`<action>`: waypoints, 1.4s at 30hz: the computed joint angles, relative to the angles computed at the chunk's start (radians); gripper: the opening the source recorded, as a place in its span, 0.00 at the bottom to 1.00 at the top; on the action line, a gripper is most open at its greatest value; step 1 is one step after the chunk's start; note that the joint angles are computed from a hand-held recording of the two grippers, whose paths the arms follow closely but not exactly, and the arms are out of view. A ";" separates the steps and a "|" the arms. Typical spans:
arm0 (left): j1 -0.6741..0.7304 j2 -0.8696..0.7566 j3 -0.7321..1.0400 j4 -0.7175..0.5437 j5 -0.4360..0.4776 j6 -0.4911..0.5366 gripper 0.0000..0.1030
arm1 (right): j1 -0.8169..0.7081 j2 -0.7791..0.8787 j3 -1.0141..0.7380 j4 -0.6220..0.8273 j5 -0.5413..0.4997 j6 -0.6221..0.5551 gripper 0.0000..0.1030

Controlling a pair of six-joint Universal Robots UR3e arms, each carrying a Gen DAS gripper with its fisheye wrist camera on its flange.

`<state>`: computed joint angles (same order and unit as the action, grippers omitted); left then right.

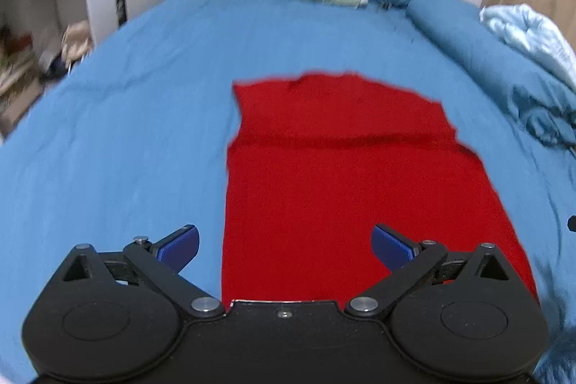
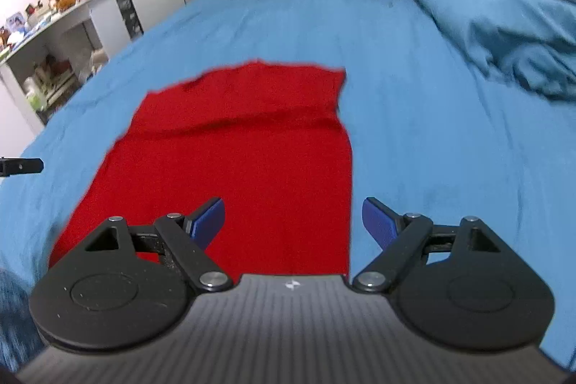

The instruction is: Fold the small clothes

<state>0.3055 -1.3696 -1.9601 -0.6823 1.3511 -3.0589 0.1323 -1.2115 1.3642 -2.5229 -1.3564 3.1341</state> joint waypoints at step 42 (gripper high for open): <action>0.158 0.431 -0.384 -0.114 -0.161 0.013 0.06 | -0.018 -0.214 0.509 -0.128 0.056 0.189 0.20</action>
